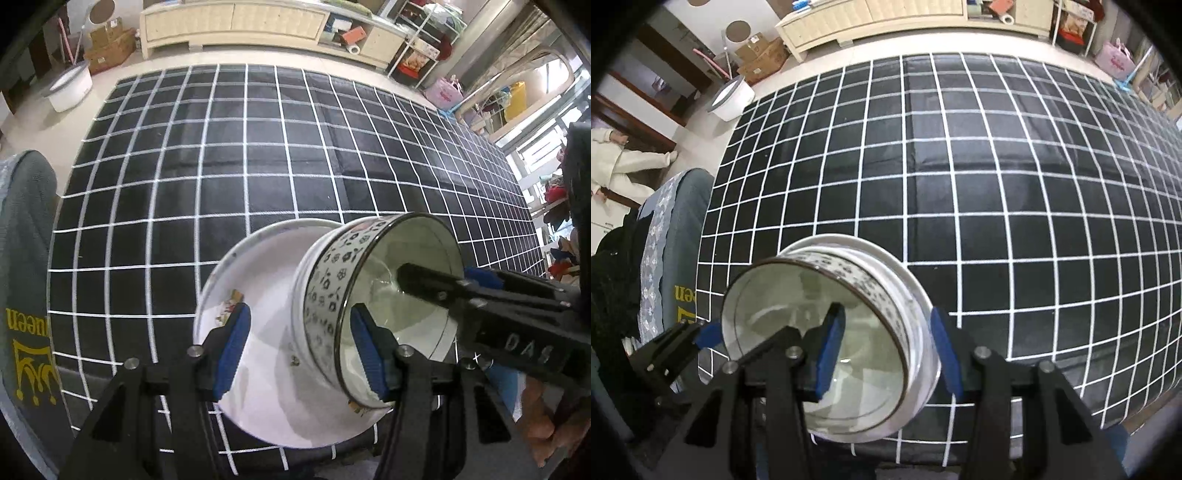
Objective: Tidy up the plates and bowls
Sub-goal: 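Carry the bowl stack over and lower it onto the plate stack, then open both tools and raise them away from the bowls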
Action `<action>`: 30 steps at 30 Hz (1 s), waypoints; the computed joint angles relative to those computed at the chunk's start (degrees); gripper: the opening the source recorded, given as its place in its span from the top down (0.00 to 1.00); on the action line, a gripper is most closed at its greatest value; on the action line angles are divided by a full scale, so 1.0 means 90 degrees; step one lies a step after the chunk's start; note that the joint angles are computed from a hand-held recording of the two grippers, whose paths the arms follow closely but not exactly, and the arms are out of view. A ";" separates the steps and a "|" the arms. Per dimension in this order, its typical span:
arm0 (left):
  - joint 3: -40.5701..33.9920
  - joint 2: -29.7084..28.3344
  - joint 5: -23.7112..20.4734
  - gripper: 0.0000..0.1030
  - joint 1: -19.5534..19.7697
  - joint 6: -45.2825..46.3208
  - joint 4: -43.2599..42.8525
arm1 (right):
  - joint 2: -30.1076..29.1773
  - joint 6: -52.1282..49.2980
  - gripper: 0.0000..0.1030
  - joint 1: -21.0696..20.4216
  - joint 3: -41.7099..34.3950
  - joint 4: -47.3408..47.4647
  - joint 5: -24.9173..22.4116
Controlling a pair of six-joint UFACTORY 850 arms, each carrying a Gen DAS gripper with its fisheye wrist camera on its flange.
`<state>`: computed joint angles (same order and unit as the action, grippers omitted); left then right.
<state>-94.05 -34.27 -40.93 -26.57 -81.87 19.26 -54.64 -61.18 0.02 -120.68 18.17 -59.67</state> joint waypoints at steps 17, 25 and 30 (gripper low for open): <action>-0.1611 -0.0304 -0.2458 0.47 -0.1668 -0.2007 0.3666 | 0.1872 -0.4267 0.41 -0.1560 0.2001 0.3844 0.1014; -0.2623 -0.0874 -0.3911 0.33 -0.2487 -0.2312 0.5257 | 0.2564 -0.6864 0.11 -0.2577 0.2961 0.6766 0.0481; -0.3126 -0.1176 -0.4524 0.18 -0.2846 -0.2163 0.5879 | 0.2863 -0.7993 0.00 -0.2981 0.3485 0.7919 -0.0278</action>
